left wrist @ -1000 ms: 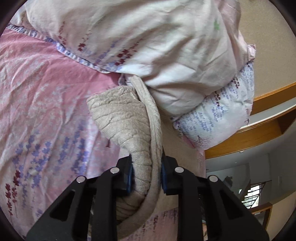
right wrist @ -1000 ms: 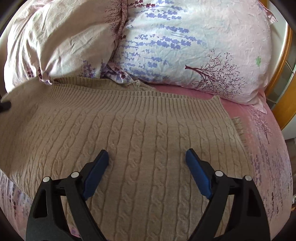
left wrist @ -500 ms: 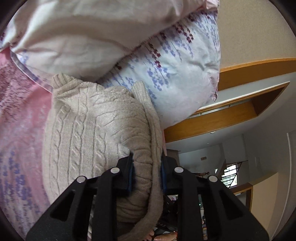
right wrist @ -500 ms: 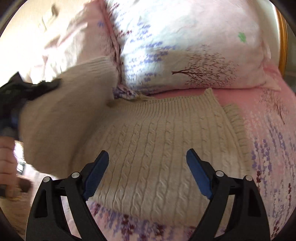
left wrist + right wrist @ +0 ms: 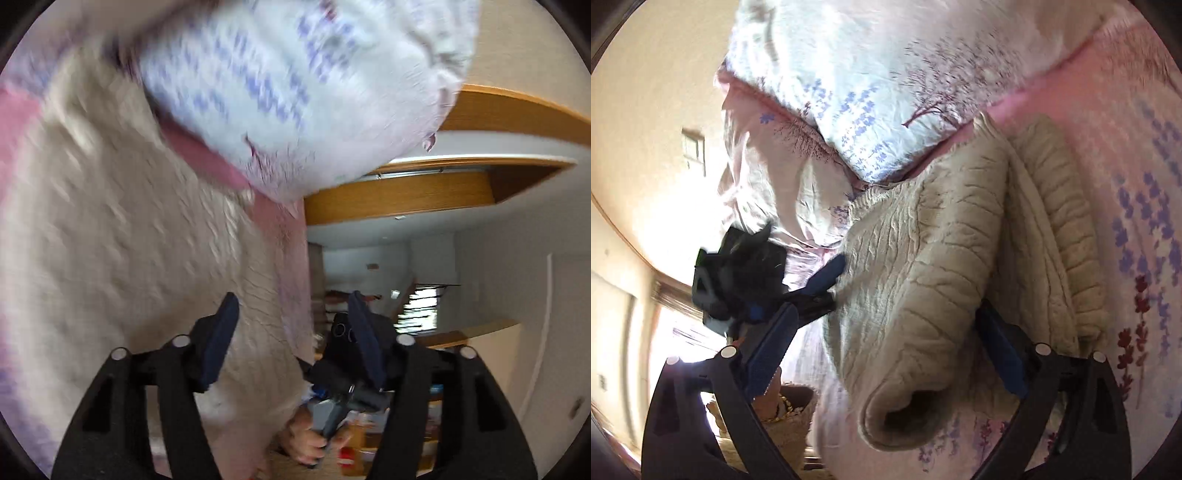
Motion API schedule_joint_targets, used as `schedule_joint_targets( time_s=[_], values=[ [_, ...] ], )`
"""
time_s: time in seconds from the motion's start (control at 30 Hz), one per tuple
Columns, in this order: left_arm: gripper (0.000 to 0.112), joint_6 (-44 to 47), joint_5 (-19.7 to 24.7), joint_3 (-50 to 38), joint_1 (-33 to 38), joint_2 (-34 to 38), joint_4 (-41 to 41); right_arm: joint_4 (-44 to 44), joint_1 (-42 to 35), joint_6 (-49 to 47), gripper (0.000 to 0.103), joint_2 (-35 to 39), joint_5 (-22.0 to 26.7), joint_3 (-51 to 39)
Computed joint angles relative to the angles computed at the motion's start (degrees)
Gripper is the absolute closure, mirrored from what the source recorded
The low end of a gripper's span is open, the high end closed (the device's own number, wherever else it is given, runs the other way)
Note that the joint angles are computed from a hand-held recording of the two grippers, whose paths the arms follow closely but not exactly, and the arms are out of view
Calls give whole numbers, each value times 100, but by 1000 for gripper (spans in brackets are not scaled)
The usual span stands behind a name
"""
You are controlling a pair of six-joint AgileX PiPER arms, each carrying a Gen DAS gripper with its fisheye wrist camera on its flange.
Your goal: Fold small clothes
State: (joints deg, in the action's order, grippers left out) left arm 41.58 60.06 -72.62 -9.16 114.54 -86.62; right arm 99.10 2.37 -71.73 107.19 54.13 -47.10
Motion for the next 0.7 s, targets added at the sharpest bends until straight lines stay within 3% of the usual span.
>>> schedule_joint_targets(
  time_s=[0.07,0.17,0.27,0.37,0.47,0.53,0.7],
  values=[
    [40,-18,-512,296,122,-585,613,42,-120,79,6,98,179,-15],
    [39,-628,-1312,489,76,-1207,2005,-11,-159,236,7,138,80,-101],
    [39,-1034,-1551,707,68,-1441,2790,-201,36,637,17,138,-403,-380],
    [39,-1623,-2013,872,-90,-1525,3635,-254,248,771,35,24,-987,-485],
    [39,-1489,-2094,1041,57,-1387,3786,-309,350,916,52,108,-1362,-624],
    [37,-1395,-2088,1158,142,-1363,3777,-399,465,971,79,188,-1655,-725],
    [34,-1187,-2207,1248,144,-1293,3614,-145,987,523,88,-251,-2616,-627]
  ],
)
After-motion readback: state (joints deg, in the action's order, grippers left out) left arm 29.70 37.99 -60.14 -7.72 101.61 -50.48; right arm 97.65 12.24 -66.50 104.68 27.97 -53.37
